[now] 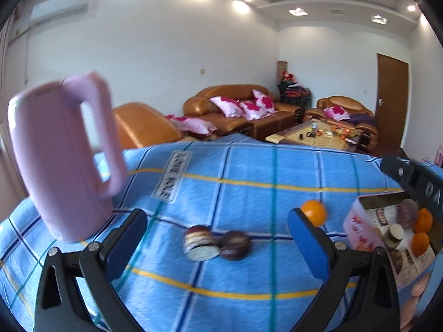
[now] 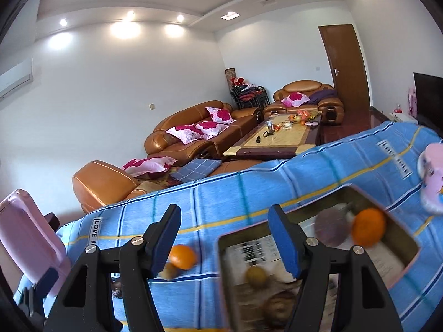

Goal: Organize fruits
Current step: 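Move the right gripper to the dark round fruit and close on it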

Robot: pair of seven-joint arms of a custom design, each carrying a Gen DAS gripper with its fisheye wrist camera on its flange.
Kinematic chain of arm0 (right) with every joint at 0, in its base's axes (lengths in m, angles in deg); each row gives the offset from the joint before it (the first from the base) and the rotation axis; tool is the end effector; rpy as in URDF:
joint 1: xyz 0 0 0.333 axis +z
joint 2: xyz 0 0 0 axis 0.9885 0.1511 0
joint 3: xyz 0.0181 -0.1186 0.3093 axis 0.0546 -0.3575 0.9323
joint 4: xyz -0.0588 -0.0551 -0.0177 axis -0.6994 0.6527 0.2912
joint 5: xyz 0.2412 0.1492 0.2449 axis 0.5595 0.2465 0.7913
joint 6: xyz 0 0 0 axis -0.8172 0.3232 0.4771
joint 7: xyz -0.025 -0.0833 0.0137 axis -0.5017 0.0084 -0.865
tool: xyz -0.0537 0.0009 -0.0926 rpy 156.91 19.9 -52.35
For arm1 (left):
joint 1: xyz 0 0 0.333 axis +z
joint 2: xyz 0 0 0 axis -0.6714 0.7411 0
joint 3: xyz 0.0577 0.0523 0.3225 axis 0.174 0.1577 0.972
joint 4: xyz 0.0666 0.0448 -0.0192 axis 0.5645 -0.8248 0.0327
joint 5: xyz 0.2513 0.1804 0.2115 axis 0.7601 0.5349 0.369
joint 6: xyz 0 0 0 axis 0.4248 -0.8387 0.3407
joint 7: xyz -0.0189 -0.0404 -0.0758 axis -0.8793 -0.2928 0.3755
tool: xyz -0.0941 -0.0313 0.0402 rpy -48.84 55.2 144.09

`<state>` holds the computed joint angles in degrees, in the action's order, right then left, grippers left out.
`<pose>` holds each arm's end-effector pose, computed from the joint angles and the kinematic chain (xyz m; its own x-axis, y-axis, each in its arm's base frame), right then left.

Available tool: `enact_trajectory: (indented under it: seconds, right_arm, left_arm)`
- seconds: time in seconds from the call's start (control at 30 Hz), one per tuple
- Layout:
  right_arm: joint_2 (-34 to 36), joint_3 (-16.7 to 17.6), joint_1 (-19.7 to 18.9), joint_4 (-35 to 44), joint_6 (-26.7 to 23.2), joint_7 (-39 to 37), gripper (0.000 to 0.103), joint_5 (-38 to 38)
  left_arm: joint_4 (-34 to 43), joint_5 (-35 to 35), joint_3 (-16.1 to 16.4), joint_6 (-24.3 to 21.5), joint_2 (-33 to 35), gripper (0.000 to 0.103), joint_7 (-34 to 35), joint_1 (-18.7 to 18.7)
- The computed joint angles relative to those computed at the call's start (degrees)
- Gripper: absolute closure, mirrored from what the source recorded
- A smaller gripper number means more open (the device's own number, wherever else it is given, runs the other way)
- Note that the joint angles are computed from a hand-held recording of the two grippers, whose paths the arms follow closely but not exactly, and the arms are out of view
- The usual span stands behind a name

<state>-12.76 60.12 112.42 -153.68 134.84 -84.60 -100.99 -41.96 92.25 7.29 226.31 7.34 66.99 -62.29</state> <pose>0.5149 0.3294 0.5053 -0.5646 -0.7758 -0.2817 -0.1705 0.4436 -0.8799 0.5920 -0.3131 0.4894 -0.3543 -0.9351 -0.0069 -0.4348 0.1713 -0.8841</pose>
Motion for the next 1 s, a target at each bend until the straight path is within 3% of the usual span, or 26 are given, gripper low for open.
enact_trajectory:
  seconds: [0.03,0.1,0.23,0.43,0.53,0.6,0.7,0.8,0.87,0.9,1.0]
  right_arm:
    - [0.87,0.14,0.21,0.58,-0.08,0.22,0.036,-0.07]
    - [1.98,0.20,0.65,1.10,-0.01,-0.86,0.036,0.45]
    - [2.52,-0.33,0.58,1.36,2.97,-2.43,0.036,2.41]
    - [2.62,-0.63,0.70,1.21,6.80,-3.31,0.036,2.46]
    - [3.47,-0.73,1.01,2.34,7.60,-6.11,0.036,2.55]
    - [3.82,-0.81,0.88,2.79,9.34,-8.16,0.036,3.59]
    - [4.87,-1.14,0.18,3.86,12.99,-11.69,0.036,6.22]
    - [6.31,-1.62,-0.86,5.06,17.82,-15.86,0.036,9.95]
    - [7.82,-1.79,-1.24,6.71,19.76,-20.15,0.034,13.42]
    - [9.11,-1.78,-0.81,8.68,18.13,-23.66,0.035,15.34]
    - [11.80,-2.64,-0.50,12.15,20.93,-29.79,0.036,17.85]
  left_arm:
    - [-0.52,-2.77,-1.42,0.89,0.10,0.000,2.42,1.75]
    - [-1.01,-3.79,-0.54,2.42,0.13,0.000,2.69,2.04]
    - [-3.59,-13.92,-5.92,1.08,-0.21,0.000,14.69,6.86]
    - [-8.17,-22.27,-6.85,3.51,-2.26,0.000,21.30,9.17]
    - [-9.18,-27.10,-9.20,2.56,-2.49,0.000,25.63,11.57]
    - [-9.10,-27.71,-7.04,1.82,-2.68,0.000,26.43,10.09]
    - [-7.11,-19.80,3.73,1.04,-2.64,0.000,18.16,1.91]
    - [-4.28,-10.73,8.77,-1.54,-1.86,0.000,9.96,-1.51]
    - [-2.92,-9.17,8.23,-3.88,-1.24,0.000,8.52,-0.98]
    - [-2.69,-9.63,7.12,-4.50,-1.09,0.000,9.02,-0.02]
    - [-2.54,-12.37,2.86,-5.20,-0.66,0.000,12.14,4.02]
